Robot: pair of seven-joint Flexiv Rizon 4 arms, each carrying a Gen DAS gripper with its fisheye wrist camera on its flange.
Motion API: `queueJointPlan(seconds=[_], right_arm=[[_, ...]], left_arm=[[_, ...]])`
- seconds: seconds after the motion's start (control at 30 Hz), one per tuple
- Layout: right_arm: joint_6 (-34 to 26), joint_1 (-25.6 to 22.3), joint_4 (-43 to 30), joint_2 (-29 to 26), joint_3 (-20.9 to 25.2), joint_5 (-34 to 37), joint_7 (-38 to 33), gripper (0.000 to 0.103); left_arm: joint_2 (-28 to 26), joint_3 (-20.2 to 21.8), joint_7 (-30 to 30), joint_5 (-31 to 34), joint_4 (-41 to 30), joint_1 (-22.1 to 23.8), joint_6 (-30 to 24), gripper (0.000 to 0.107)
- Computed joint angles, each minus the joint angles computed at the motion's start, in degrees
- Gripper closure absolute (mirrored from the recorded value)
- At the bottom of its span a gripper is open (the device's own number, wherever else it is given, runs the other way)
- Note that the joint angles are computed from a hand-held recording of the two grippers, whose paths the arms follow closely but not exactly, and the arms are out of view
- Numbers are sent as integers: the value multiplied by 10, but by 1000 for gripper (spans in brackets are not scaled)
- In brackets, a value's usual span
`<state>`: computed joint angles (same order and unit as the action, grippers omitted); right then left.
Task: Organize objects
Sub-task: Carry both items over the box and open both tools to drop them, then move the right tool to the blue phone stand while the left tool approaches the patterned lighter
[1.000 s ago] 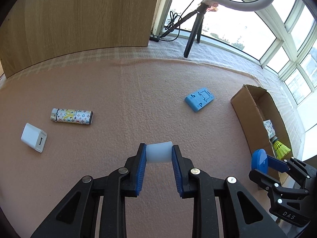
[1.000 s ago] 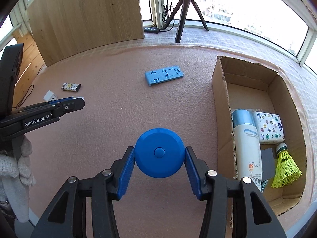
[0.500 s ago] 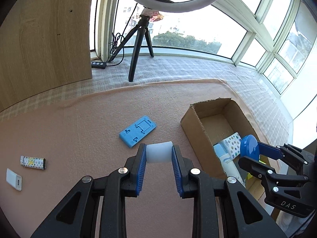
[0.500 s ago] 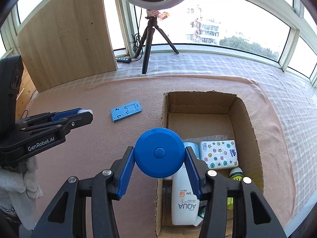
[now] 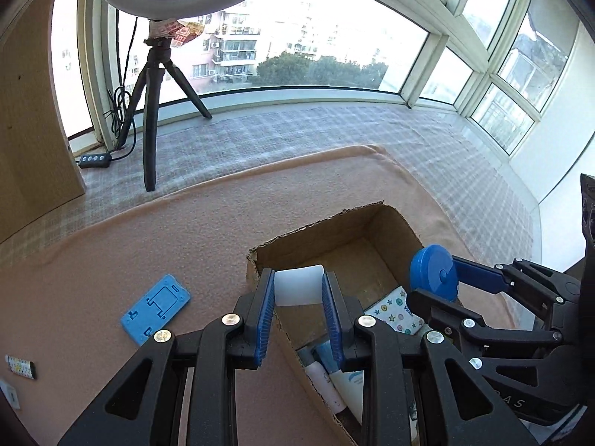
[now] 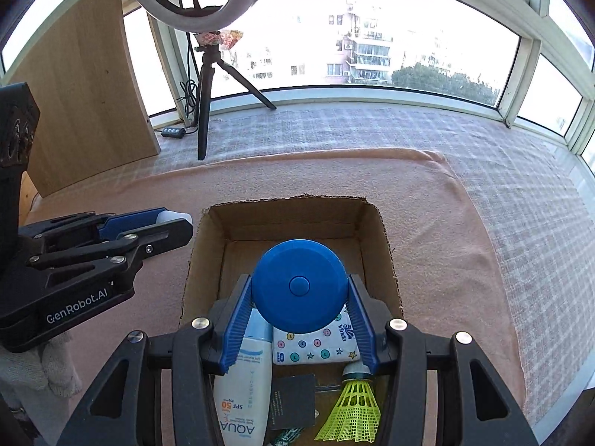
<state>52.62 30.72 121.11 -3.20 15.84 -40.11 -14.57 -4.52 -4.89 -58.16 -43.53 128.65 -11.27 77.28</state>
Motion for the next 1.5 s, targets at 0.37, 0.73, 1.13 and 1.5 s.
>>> queueJointPlan(seconds=[0.37, 0.73, 1.13, 1.5], right_arm=[[32, -22, 10, -12, -14, 21, -33, 57], [21, -24, 8, -16, -20, 14, -40, 38], [20, -23, 11, -10, -13, 28, -34, 38], [20, -1, 0, -13, -1, 27, -6, 38]], left_arm=[[-54, -19, -40, 42, -44, 11, -5, 80], [-63, -28, -56, 40, -52, 21, 1, 44], [-43, -23, -57, 51, -35, 18, 2, 44], [25, 23, -55, 62, 28, 21, -13, 44]])
